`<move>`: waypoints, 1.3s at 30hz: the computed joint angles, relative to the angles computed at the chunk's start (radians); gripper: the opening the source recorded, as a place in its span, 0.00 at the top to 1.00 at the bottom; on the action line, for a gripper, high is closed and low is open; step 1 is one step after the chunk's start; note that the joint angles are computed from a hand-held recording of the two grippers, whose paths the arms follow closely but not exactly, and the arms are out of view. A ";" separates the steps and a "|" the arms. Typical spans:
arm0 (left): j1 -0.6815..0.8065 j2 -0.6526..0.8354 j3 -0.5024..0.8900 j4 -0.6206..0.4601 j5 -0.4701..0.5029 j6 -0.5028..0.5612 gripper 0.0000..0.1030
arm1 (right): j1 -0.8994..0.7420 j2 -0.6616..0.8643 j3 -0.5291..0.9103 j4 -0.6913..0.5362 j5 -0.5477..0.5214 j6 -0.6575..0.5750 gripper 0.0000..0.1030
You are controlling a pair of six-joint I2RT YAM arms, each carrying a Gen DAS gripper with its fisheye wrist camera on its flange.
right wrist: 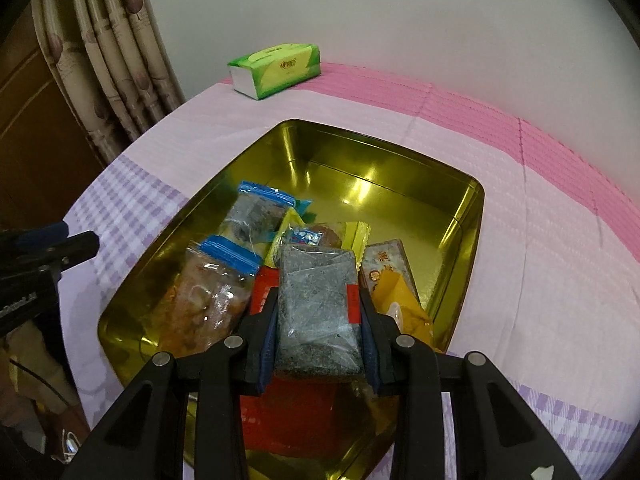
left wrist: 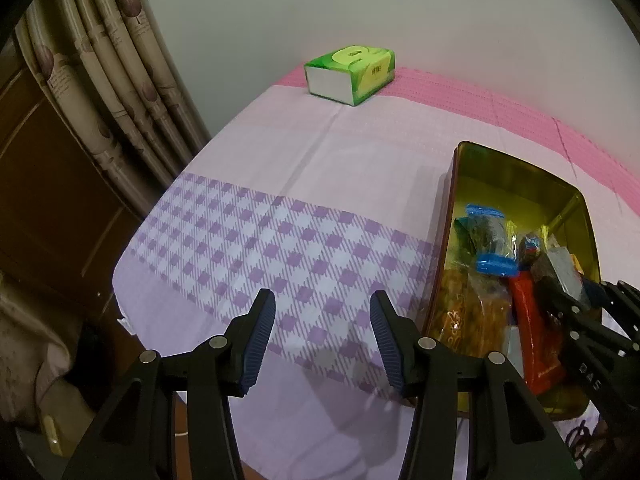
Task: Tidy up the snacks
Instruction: 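Lower the grey packet into the tin tray and open the right gripper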
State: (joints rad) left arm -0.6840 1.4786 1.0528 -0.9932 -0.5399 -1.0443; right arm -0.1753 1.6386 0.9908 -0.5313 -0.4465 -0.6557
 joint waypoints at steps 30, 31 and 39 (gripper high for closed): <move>-0.033 0.011 0.016 -0.025 -0.002 -0.018 0.43 | 0.025 -0.038 -0.029 0.052 0.035 0.038 0.59; -0.036 0.010 0.015 -0.026 -0.001 -0.020 0.43 | 0.021 -0.045 -0.028 0.044 0.031 0.039 0.57; -0.067 0.006 0.015 -0.043 0.002 -0.043 0.42 | -0.022 -0.138 -0.031 -0.043 -0.027 0.022 0.41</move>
